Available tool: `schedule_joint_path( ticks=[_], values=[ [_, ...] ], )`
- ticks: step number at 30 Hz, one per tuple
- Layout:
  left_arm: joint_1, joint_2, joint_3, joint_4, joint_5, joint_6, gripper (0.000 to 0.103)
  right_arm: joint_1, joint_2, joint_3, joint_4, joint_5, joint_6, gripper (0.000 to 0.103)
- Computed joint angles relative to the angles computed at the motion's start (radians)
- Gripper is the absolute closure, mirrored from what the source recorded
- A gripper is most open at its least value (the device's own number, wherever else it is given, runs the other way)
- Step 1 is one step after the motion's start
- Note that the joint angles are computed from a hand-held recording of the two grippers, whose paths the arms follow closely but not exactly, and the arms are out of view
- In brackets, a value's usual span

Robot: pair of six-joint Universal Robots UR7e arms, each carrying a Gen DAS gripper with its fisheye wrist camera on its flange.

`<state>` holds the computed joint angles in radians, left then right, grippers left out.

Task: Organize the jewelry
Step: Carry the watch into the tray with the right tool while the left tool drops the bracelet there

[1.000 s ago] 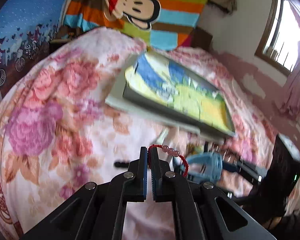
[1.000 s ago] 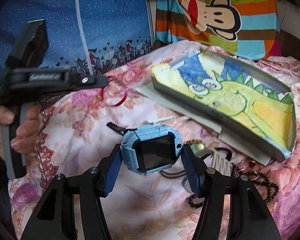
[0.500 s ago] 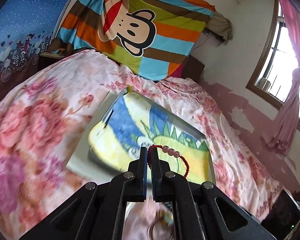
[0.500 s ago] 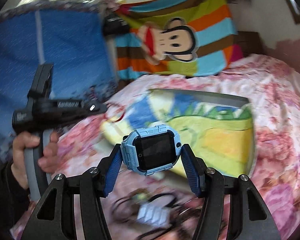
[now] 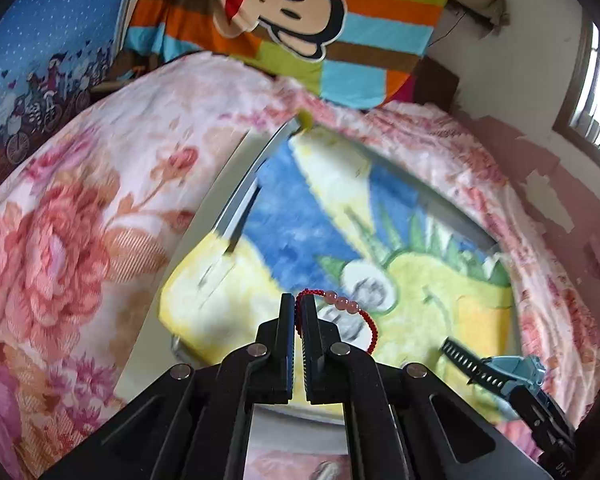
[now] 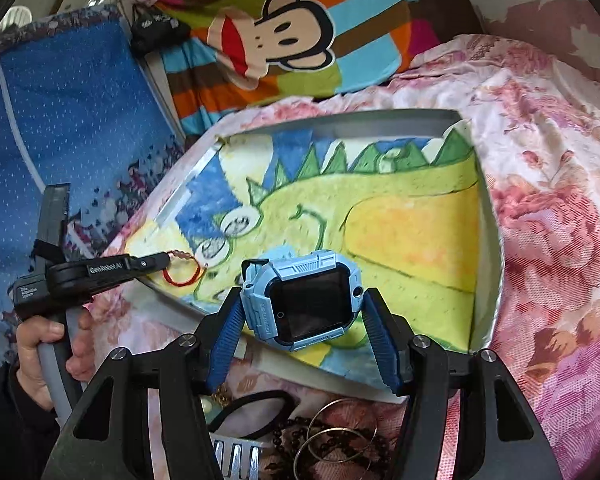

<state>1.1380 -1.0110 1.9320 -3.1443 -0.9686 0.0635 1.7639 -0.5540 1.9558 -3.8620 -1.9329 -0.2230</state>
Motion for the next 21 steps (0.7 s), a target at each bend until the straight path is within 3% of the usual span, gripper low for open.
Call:
schedule_joint_path(
  ticks=[10, 16, 21],
  values=[
    [-0.005, -0.024, 0.051, 0.092, 0.069, -0.054, 0.1, 0.018, -0.005, -0.002, 0.04, -0.088, -0.06, 0.049],
    [-0.029, -0.04, 0.09, 0.092, 0.102, -0.067, 0.099, 0.007, -0.031, 0.021, 0.011, -0.076, -0.073, 0.048],
    [-0.038, -0.058, 0.101, 0.089, 0.088, -0.079, 0.099, 0.027, -0.032, 0.038, -0.053, -0.101, -0.097, 0.036]
  ],
)
